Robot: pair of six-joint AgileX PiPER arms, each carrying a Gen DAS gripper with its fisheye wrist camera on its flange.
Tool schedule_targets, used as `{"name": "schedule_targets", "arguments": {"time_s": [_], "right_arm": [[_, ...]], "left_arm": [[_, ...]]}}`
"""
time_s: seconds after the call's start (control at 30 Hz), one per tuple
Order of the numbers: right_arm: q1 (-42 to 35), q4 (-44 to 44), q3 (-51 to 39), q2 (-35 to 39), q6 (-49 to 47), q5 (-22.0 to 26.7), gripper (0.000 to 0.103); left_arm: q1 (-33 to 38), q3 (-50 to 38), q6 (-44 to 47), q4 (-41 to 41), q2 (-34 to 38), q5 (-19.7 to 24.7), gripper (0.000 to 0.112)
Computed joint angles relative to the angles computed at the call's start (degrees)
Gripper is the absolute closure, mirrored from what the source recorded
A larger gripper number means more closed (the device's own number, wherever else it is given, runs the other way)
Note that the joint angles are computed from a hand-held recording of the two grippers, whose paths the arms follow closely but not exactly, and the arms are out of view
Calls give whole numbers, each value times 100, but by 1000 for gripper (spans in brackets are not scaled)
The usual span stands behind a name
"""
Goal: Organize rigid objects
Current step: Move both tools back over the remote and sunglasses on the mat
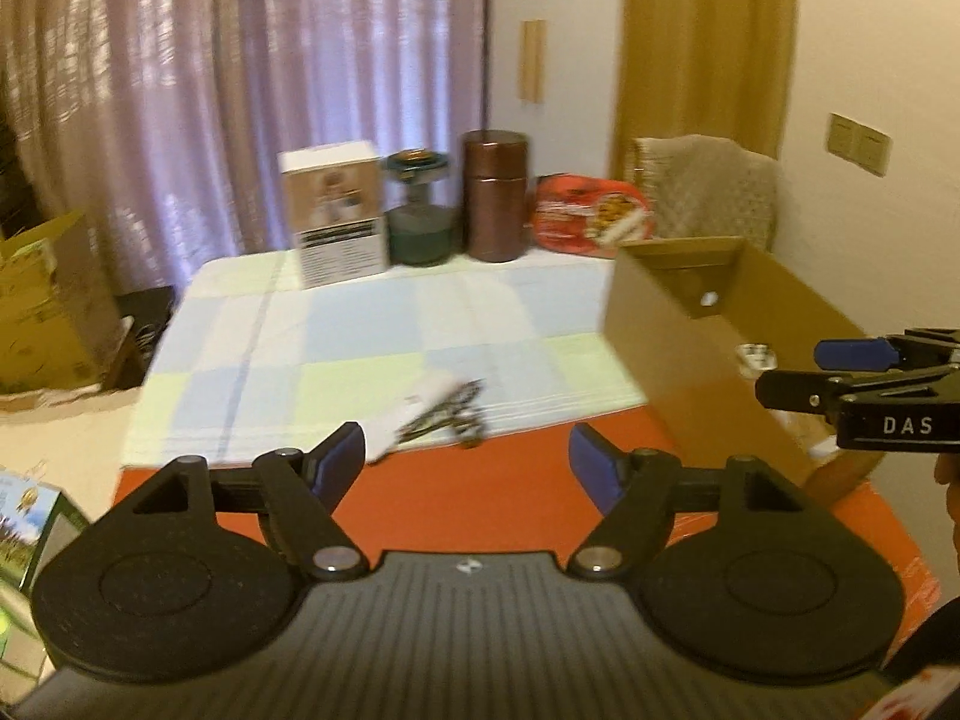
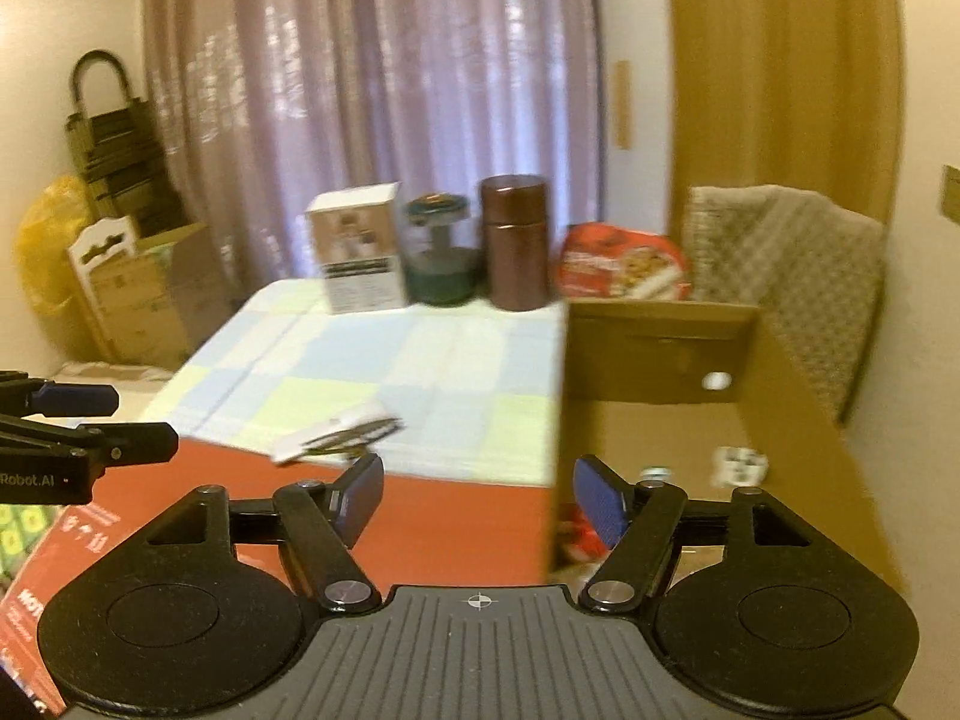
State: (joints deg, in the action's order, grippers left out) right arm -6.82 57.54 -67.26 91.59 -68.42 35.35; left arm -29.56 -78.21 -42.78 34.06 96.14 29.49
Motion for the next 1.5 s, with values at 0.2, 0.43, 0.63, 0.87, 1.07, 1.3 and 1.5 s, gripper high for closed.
{"name": "schedule_targets", "arguments": {"time_s": [0.2,0.43,0.63,0.87,1.07,1.3,1.5], "right_arm": [[931,20,92,374,213,-662,34],[1466,21,-244,1280,350,-1157,34],[1514,-19,-617,1919,340,-1218,34],[1602,-7,-1405,2650,345,-1111,34],[1676,-136,-2135,3230,404,-940,34],[1723,-278,-3058,3935,442,-735,34],[1735,-141,-3857,4559,309,-446,34]], "left_arm": [[749,716,410,-303,-167,-549,41],[1308,705,1096,-824,440,-1100,41],[1525,277,1635,-1227,1178,-1187,41],[1683,-401,2325,-1892,1868,-1035,40],[1805,-1099,2541,-2120,2382,-877,40],[1942,-2075,2940,-2435,3068,-629,40],[2031,-2542,3338,-2656,3463,-637,40]]}}
